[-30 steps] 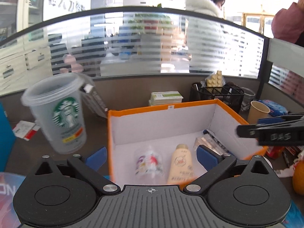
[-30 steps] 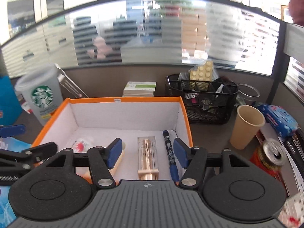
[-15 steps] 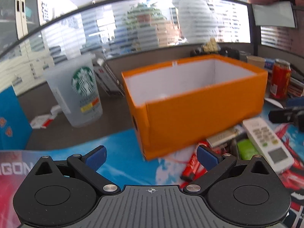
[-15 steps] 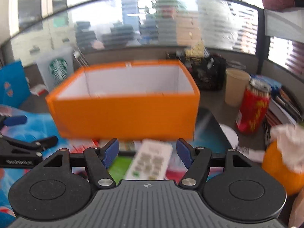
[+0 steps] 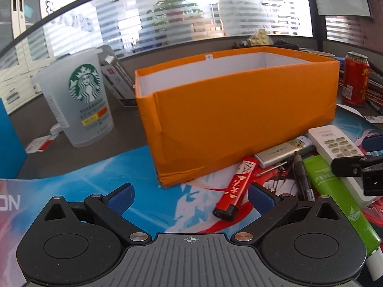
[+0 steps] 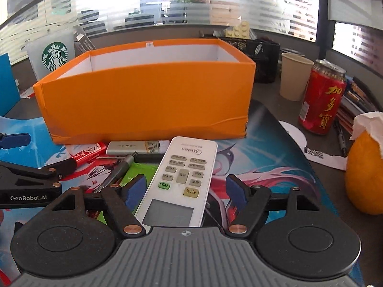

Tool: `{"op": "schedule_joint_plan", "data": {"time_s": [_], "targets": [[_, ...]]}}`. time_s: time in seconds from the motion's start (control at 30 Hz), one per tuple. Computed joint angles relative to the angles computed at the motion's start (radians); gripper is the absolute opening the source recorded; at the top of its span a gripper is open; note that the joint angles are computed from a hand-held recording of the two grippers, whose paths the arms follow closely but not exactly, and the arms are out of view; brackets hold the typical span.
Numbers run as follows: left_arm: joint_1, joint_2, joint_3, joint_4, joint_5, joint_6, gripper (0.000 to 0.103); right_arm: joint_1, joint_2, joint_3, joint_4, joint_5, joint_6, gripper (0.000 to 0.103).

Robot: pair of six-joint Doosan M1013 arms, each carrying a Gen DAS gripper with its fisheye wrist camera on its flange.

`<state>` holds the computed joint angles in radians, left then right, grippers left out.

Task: Organize rigid objects
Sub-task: 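Withdraw both grippers back to the remaining items in front of the box, then grasp the white remote with the right gripper while the left grasps the red lighter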

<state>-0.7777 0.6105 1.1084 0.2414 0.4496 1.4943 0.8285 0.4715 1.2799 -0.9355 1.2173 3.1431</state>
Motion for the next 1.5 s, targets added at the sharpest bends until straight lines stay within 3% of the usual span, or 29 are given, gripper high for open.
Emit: {"op": "schedule_joint_plan", "data": {"time_s": [0.33,0.5,0.6,0.77,1.17,1.27,1.33,1.5], "targets": [[0.016,0.015,-0.031,-0.237,0.043,0.212,0.102,0.000,-0.010,0.016,-0.003,0.002,-0.019,0.075],[0.032,0.028,-0.062,-0.441,0.112,0.435,0.102,0.002,-0.020,0.032,-0.010,0.000,-0.037,0.072],[0.034,0.040,-0.085,-0.450,0.134,0.435,0.102,-0.005,-0.022,0.033,0.014,-0.014,-0.049,0.051],[0.033,0.045,-0.086,-0.470,0.122,0.440,0.102,-0.007,-0.018,0.034,0.008,-0.017,-0.063,0.051],[0.046,0.067,-0.129,-0.549,0.177,0.497,0.102,-0.010,-0.033,0.055,0.010,-0.048,-0.055,0.051],[0.047,0.058,-0.112,-0.564,0.156,0.512,0.088,-0.010,-0.033,0.055,0.009,-0.050,-0.053,0.051],[0.047,0.052,-0.104,-0.575,0.143,0.526,0.069,-0.010,-0.033,0.056,0.009,-0.052,-0.050,0.051],[0.041,0.046,-0.099,-0.568,0.139,0.531,0.036,-0.010,-0.033,0.056,0.007,-0.053,-0.048,0.051]]}}
